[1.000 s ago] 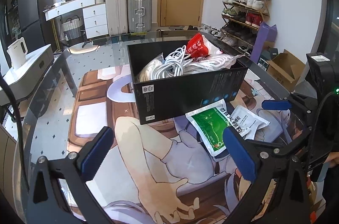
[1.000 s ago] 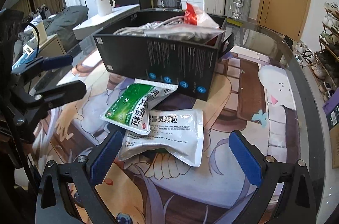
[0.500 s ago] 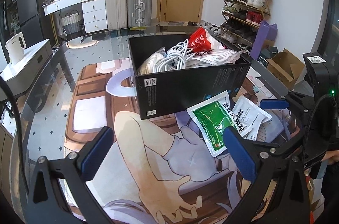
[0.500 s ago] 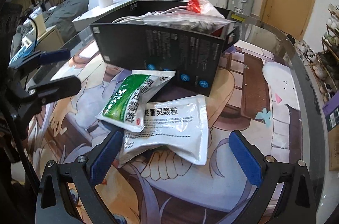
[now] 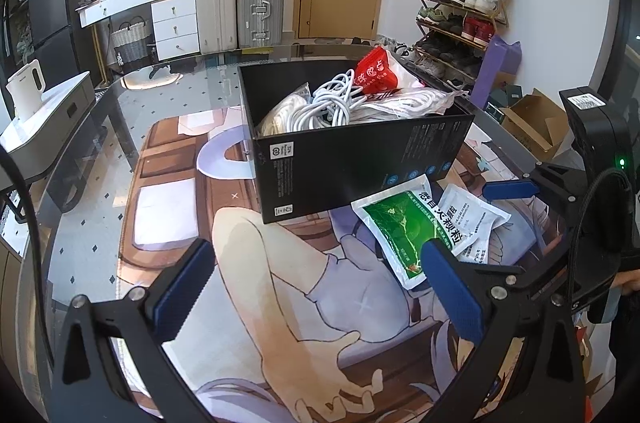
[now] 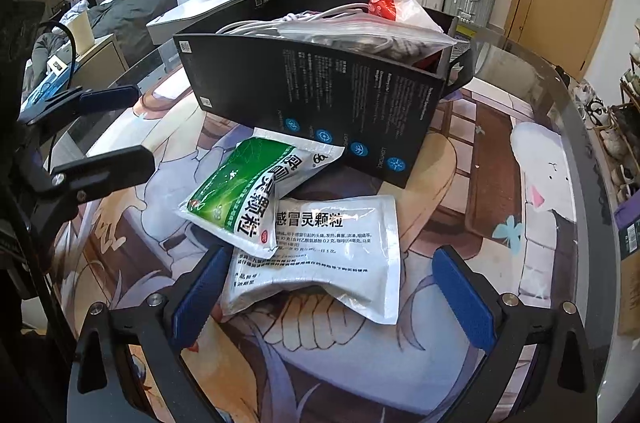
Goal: Organize soft objects
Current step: 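Move both grippers toward the green and white medicine packets on the cloth, then grasp the white medicine packet with the right while the left grasps the green packet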
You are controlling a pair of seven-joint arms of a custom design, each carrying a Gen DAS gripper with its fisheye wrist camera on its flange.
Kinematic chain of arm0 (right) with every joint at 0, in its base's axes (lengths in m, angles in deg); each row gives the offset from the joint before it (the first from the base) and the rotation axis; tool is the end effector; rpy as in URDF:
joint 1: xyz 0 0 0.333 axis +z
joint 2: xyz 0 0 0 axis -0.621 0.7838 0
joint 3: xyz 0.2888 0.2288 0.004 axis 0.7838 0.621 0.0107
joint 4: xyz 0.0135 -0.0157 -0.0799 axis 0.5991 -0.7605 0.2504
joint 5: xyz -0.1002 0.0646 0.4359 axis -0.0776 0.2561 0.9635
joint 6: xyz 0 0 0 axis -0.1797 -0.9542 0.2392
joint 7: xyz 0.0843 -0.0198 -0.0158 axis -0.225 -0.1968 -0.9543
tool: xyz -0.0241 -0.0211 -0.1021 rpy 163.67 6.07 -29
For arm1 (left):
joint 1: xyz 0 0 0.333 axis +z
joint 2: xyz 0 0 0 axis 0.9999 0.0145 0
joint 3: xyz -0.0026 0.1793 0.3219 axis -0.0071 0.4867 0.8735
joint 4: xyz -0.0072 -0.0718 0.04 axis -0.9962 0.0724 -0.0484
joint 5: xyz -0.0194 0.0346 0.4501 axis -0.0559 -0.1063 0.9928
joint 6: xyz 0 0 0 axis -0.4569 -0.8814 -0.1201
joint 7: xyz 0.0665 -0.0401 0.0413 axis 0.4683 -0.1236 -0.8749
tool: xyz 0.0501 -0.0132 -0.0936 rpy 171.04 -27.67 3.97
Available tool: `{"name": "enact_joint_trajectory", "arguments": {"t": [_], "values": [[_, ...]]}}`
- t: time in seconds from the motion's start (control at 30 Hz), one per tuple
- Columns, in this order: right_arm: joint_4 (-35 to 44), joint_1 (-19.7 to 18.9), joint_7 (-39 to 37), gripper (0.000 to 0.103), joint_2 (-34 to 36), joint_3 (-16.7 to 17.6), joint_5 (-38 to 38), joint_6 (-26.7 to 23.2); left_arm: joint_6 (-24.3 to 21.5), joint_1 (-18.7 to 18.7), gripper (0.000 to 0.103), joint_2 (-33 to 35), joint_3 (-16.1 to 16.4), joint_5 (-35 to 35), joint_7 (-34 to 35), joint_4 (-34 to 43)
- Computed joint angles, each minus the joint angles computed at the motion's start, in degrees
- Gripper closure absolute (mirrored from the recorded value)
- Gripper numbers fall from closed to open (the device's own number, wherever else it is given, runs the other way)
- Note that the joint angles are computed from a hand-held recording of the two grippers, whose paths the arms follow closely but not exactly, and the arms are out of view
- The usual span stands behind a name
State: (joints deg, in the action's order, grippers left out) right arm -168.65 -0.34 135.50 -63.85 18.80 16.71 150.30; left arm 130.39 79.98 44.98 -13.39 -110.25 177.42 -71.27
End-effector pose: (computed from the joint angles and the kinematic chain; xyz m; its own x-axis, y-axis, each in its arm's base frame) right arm 0.6059 0.5242 0.4892 -0.0476 -0.9975 -0.0513 -0.8402 0.0678 -0.5381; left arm 0.6616 -0.2998 0.4591 -0.7456 -0.6604 0.0893 -0.5062 0.4741 -0.7204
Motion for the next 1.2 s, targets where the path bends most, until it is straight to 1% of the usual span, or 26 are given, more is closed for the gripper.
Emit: {"name": "enact_joint_trajectory", "arguments": {"t": [0.07, 0.1, 0.13, 0.4, 0.43, 0.6, 0.7, 0.77, 0.9, 0.97, 1.0, 1.03, 1.1, 1.2], "values": [[-0.48, 0.16, 0.12, 0.012, -0.27, -0.12, -0.64, 0.77, -0.27, 0.01, 0.000, 0.12, 0.09, 0.15, -0.05, 0.11], [-0.71, 0.22, 0.04, 0.020, -0.45, -0.16, -1.08, 1.30, -0.30, -0.05, 0.000, 0.13, 0.11, 0.27, -0.14, 0.11], [-0.89, 0.21, -0.23, 0.026, -0.62, -0.09, -1.27, 1.71, -0.33, -0.07, 0.000, 0.16, 0.11, 0.30, -0.18, 0.11], [-2.17, 1.01, -0.16, 0.034, -1.50, -0.07, -3.08, 2.96, -0.64, -0.27, 0.000, 0.19, 0.27, 1.15, -0.75, 0.14], [-2.58, 1.08, 0.08, 0.037, -1.81, -0.06, -3.32, 3.13, -0.62, -0.27, 0.000, 0.23, 0.26, 1.16, -0.81, 0.19], [-4.28, 1.62, 1.26, 0.040, -3.25, 0.41, -4.26, 2.39, -0.78, -0.12, 0.000, 0.28, 0.17, 0.95, -0.65, 0.23], [-5.84, 1.68, 2.59, 0.041, -4.34, 0.60, -4.96, 2.62, -1.01, -0.08, 0.000, 0.18, 0.20, 1.04, -0.50, 0.18], [-6.87, 1.86, 4.07, 0.044, -5.12, 0.59, -5.86, 2.50, -1.05, -0.15, 0.000, 0.00, 0.15, 1.02, -0.45, 0.01], [-9.50, 1.64, 6.69, 0.048, -7.09, 0.97, -7.31, 3.06, -1.24, -0.45, 0.000, -0.33, 0.20, 1.16, -0.58, -0.25], [-10.40, 1.51, 7.68, 0.055, -7.90, 1.18, -8.16, 3.13, -1.52, -0.56, 0.000, -0.44, 0.21, 1.22, -0.58, -0.30], [-10.85, 1.42, 8.24, 0.070, -8.32, 1.27, -8.77, 3.69, -1.73, -0.62, 0.000, -0.46, 0.23, 1.25, -0.66, -0.27], [-11.10, 1.36, 8.88, 0.070, -8.69, 1.39, -9.03, 3.51, -1.97, -0.71, 0.000, -0.45, 0.28, 1.35, -0.85, -0.21], [-10.47, 1.15, 7.75, 0.070, -8.48, 1.94, -8.58, 1.13, -2.74, -0.95, 0.000, -0.29, 0.36, 1.66, -1.37, 0.06], [-11.27, 0.57, 7.27, 0.070, -8.80, 2.42, -7.81, 1.83, -2.73, -1.34, 0.000, -0.40, 0.34, 2.19, -1.50, -0.16]]}}
